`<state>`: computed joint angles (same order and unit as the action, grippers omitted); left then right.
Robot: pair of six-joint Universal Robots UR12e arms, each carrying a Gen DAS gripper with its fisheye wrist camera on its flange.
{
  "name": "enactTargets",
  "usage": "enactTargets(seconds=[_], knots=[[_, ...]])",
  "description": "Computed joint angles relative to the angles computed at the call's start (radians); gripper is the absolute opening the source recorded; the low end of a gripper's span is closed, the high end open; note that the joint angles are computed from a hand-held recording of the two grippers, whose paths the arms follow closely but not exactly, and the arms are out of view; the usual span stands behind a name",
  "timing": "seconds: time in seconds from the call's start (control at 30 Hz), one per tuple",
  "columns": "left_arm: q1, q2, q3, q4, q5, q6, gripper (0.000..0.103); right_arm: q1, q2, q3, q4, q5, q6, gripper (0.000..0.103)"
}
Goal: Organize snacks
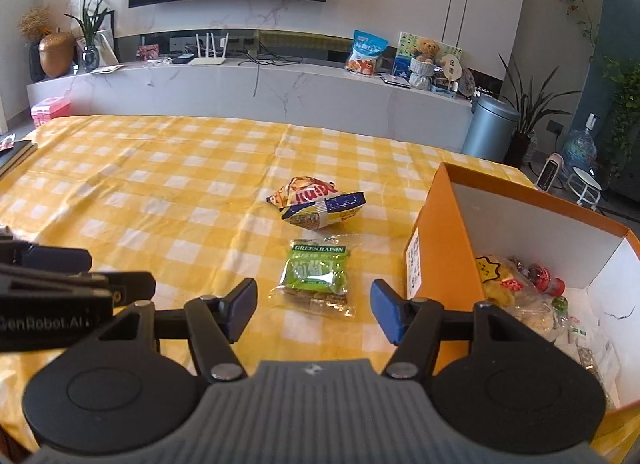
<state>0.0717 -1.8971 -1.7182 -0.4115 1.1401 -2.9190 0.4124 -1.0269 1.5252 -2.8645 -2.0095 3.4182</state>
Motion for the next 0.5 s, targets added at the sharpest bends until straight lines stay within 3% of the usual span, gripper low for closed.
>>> enactTargets(seconds=[0.27,0.5], knots=[[-0.013,-0.039,0.053,-0.04,0.019,0.021,0.075,-0.02,0.056,-0.098,0.129,0.014,0.068,0.061],[-0.025,-0.065,0.088,-0.07,0.056,-0.001,0.075,-0.034,0.094,-0.166,0.234,0.023,0.061,0.065]])
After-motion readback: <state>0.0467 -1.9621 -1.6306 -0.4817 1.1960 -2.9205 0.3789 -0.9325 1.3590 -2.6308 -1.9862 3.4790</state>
